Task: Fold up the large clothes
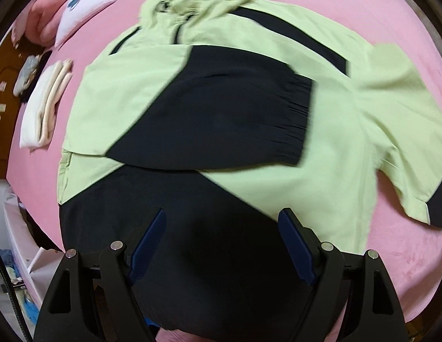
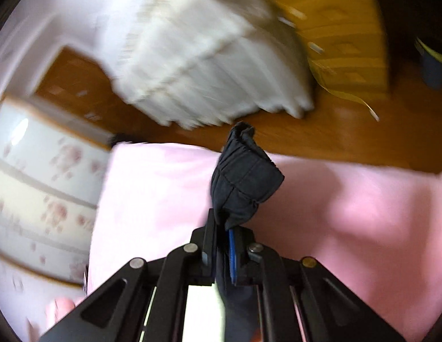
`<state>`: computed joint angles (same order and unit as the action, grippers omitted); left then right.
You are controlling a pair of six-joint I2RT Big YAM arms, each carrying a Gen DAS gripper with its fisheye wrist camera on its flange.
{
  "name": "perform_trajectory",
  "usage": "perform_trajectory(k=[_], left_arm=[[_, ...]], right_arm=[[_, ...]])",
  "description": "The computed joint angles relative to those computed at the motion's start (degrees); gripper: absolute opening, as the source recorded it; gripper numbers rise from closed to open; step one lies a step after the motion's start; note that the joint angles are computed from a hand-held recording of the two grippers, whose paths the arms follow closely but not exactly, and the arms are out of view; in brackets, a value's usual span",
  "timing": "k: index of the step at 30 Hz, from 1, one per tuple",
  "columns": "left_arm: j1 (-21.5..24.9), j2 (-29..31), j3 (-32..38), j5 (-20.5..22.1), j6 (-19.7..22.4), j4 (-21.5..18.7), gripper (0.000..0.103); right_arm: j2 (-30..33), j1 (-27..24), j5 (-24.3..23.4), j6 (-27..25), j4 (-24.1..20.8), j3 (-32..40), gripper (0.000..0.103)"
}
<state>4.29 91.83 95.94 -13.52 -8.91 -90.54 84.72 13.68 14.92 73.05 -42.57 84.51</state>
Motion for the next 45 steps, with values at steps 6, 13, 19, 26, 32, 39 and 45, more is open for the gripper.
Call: perform_trajectory(k=[6, 13, 19, 26, 32, 39, 45], left_arm=[[8.44, -0.36, 0.33, 2.16, 8.76, 4.40, 0.079], [18.56, 1.90, 5.43, 8.58, 17.87, 7.12, 0.079], [24.65, 4.84, 8.01, 14.52, 23.58, 7.85, 0.079], [26.28, 6.98, 7.86, 19.35, 28.31, 6.51, 0.080], [24.52, 9.28, 8.46, 26.67, 24.62, 3.82, 0.079], [20.26, 11.91, 7.31, 35.57, 11.72, 4.60, 0.079], [16.04, 11.20, 3.89, 32.73, 2.02, 10.68, 0.078]], right_arm=[[6.27, 9.57, 6.48, -14.88, 1.55, 13.84, 0.006], [20.21, 19.52, 3.48, -26.31, -3.93, 34.51, 0.007], [35.64, 26.40, -3.08, -24.29, -12.28, 50.62, 0.010], [52.79, 29.51, -10.80, -24.95, -29.87, 72.60, 0.050], [41.14, 30.06, -10.28, -29.23, -20.86, 53.51, 0.068], [27.55, 28.12, -7.95, -29.78, -18.40, 31.91, 0.068], [19.85, 25.73, -8.03, -28.66, -18.64, 20.06, 0.068]])
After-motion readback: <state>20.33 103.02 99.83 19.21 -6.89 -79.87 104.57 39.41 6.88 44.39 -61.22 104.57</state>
